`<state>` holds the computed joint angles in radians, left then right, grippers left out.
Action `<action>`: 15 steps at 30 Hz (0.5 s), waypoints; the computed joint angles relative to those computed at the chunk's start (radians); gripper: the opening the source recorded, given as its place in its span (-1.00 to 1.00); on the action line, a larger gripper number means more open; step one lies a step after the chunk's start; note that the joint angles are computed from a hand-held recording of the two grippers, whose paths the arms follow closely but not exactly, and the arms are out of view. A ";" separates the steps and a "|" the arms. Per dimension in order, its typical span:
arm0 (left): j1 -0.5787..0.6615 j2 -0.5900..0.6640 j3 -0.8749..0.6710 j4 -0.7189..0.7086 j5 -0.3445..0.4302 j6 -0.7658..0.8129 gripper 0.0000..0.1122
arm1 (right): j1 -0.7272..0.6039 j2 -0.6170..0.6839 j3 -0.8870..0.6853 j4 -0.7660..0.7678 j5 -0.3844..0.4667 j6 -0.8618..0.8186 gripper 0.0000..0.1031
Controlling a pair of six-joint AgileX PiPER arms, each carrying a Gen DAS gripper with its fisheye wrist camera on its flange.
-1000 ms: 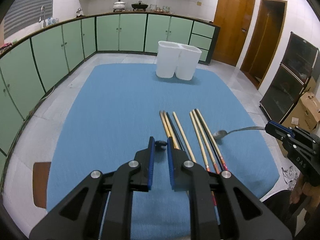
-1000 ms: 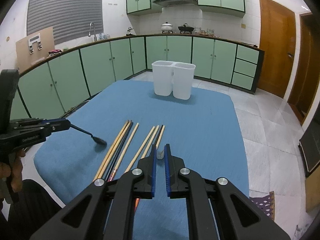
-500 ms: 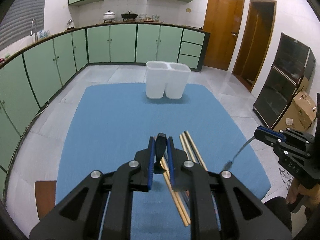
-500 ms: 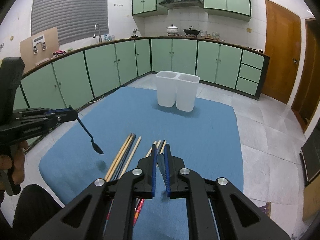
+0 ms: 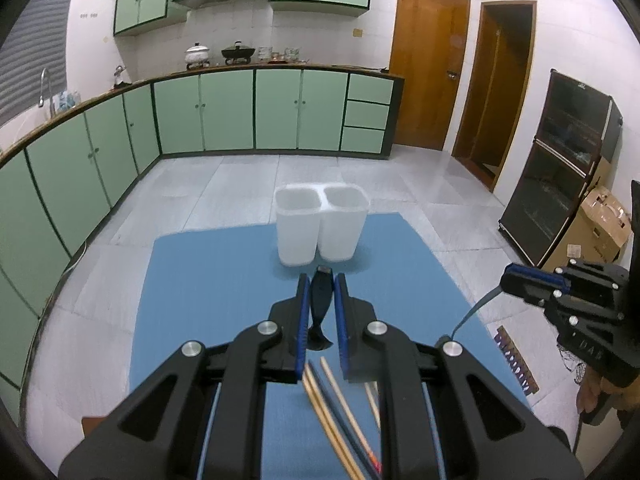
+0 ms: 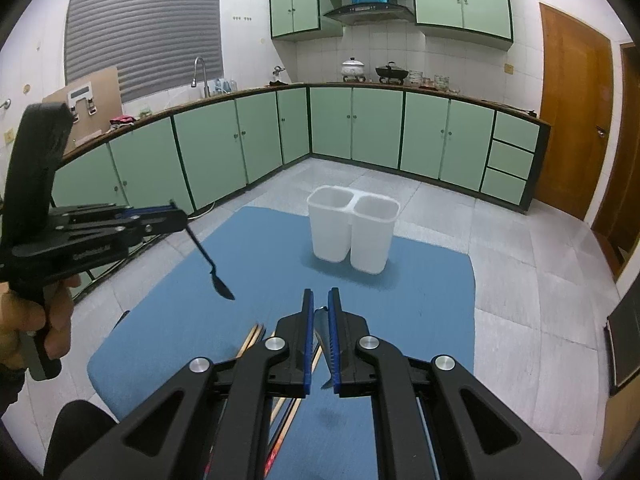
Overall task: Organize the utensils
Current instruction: 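Carry both spoons to the white cup holder and lower them into its cups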
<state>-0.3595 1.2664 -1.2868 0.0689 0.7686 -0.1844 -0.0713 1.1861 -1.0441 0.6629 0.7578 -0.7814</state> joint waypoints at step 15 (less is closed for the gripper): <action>0.085 0.607 -0.883 -0.082 0.234 0.083 -0.80 | 0.059 0.577 -0.865 -0.161 0.184 0.319 -0.87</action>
